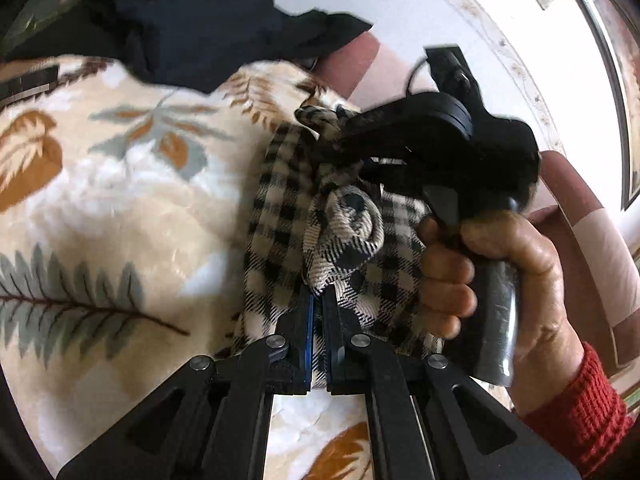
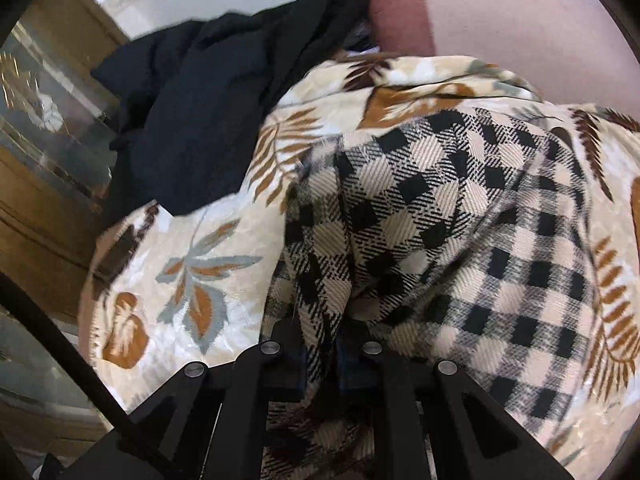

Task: Fold large clothes
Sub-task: 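Lift the hem with both tools and fold it over toward the collar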

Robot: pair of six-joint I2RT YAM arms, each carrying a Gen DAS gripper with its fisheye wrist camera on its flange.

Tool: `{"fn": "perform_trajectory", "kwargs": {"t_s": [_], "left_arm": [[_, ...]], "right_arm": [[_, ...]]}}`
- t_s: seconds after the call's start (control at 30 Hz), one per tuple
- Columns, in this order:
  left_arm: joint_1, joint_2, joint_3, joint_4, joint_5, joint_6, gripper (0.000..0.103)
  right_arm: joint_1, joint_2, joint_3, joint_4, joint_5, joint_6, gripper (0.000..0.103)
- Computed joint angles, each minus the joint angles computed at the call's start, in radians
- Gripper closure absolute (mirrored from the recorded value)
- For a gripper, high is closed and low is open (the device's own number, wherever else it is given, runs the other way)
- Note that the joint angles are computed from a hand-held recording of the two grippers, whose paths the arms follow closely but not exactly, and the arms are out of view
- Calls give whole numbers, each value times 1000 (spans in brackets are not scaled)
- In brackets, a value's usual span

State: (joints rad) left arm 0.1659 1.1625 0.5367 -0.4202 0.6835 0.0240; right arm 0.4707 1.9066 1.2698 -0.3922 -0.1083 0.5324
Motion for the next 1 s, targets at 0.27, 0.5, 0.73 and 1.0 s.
{"fn": "perform_trajectory", "kwargs": {"t_s": [0.27, 0.5, 0.73, 1.0], "left_arm": [[107, -40, 24, -107, -3, 105, 99], [224, 24, 85, -122, 44, 138, 85], [90, 193, 118, 6, 19, 48, 55], [113, 322, 157, 46, 168, -55, 51]], "right_arm": [[38, 98, 87, -36, -6, -20, 67], [-5, -171, -144, 77, -108, 19, 58], [59, -643, -612, 108, 148, 60, 51], [422, -824, -763, -18, 484, 151, 30]]}}
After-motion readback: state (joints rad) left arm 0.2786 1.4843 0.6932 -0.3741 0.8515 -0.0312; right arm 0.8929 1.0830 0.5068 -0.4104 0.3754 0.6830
